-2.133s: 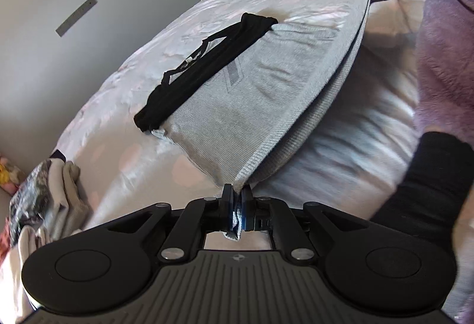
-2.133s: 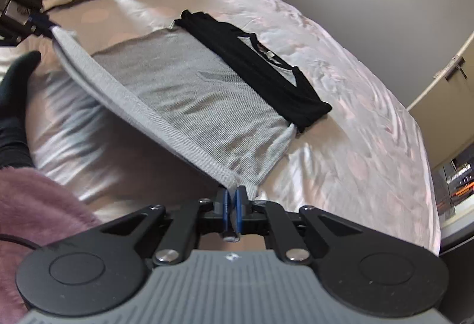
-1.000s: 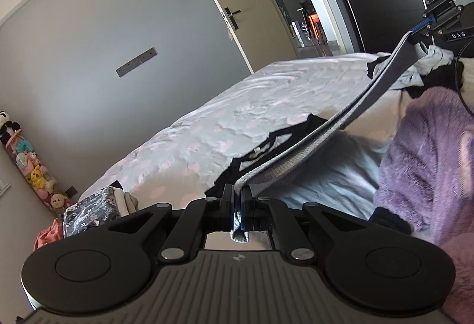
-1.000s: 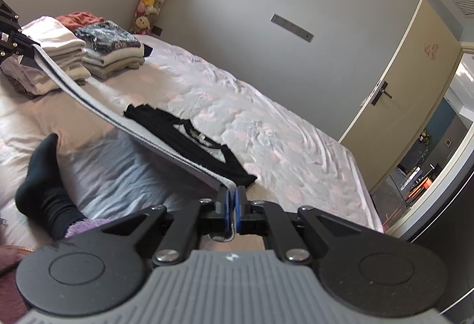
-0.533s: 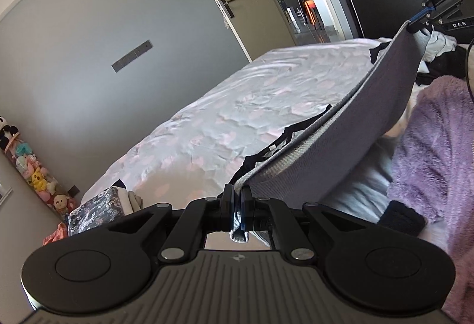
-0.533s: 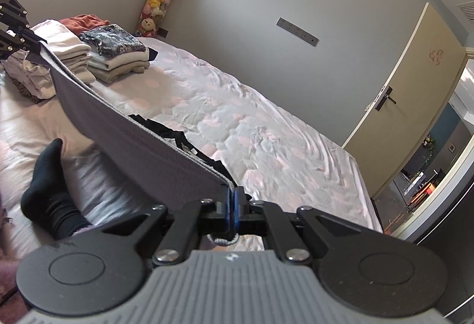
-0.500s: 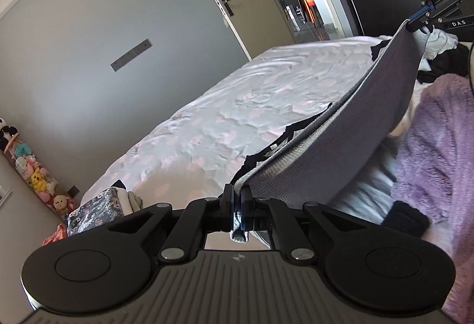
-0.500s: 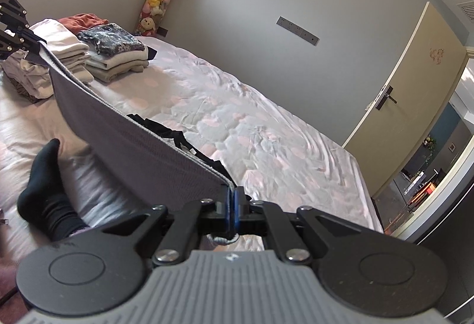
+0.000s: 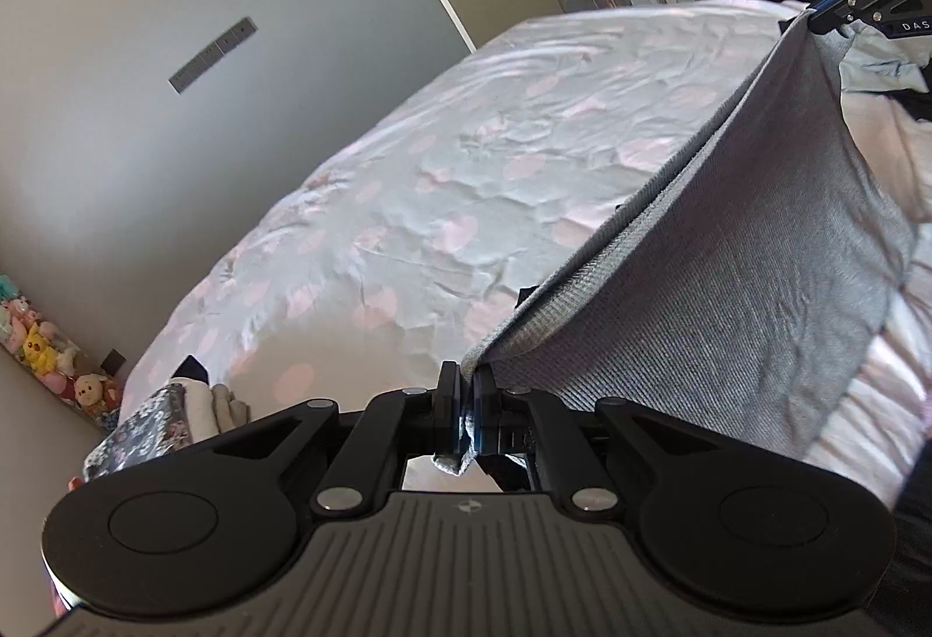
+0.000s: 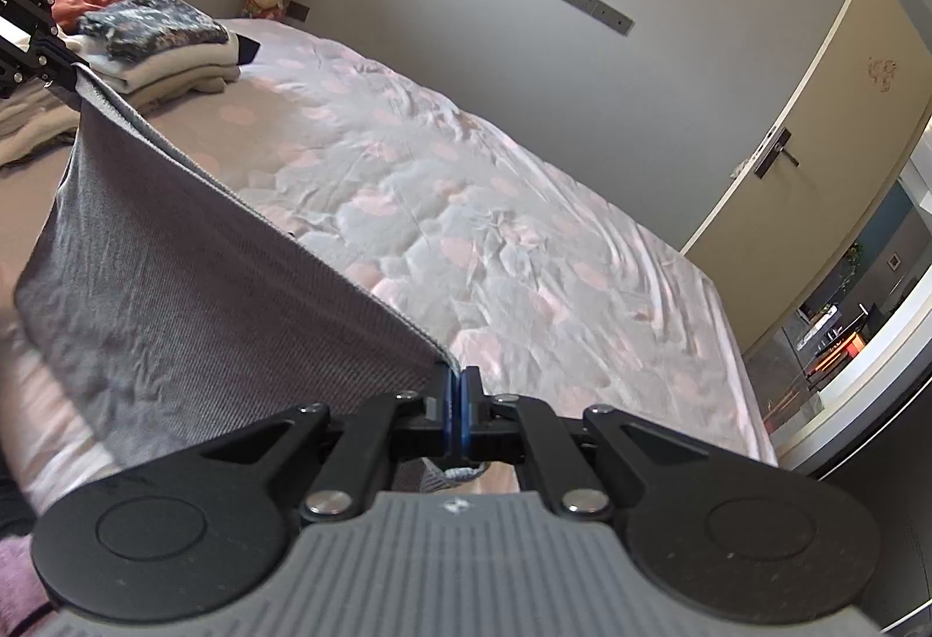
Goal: Fold clothes
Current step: 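Grasp the grey hem with both tools and lift it over the shirt, then lay the grey hem down on the shirt and open both tools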
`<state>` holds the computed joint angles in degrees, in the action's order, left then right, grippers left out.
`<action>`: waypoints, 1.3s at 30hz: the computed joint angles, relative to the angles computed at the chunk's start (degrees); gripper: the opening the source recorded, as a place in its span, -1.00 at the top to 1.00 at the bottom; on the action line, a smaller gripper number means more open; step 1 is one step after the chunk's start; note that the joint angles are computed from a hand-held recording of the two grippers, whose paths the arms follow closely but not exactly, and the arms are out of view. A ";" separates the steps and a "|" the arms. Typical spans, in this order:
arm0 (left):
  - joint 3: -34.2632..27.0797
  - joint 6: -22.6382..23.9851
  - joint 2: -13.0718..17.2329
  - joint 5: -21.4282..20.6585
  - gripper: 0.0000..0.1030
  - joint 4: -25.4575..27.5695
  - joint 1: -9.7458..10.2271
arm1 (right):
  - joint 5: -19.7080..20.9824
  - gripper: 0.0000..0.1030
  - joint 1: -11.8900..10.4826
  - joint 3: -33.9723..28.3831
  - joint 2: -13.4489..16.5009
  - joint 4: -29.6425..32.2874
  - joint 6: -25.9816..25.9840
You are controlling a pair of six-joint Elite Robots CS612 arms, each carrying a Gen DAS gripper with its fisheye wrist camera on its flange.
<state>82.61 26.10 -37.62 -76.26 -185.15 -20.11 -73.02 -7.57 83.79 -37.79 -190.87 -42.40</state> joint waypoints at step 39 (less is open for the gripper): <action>-26.49 -22.52 15.03 -3.22 0.66 20.05 4.45 | -4.49 0.59 1.78 -34.58 19.54 29.48 23.81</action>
<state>56.12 3.58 -22.59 -79.48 -165.10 -15.67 -77.51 -5.79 49.21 -18.26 -161.39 -18.59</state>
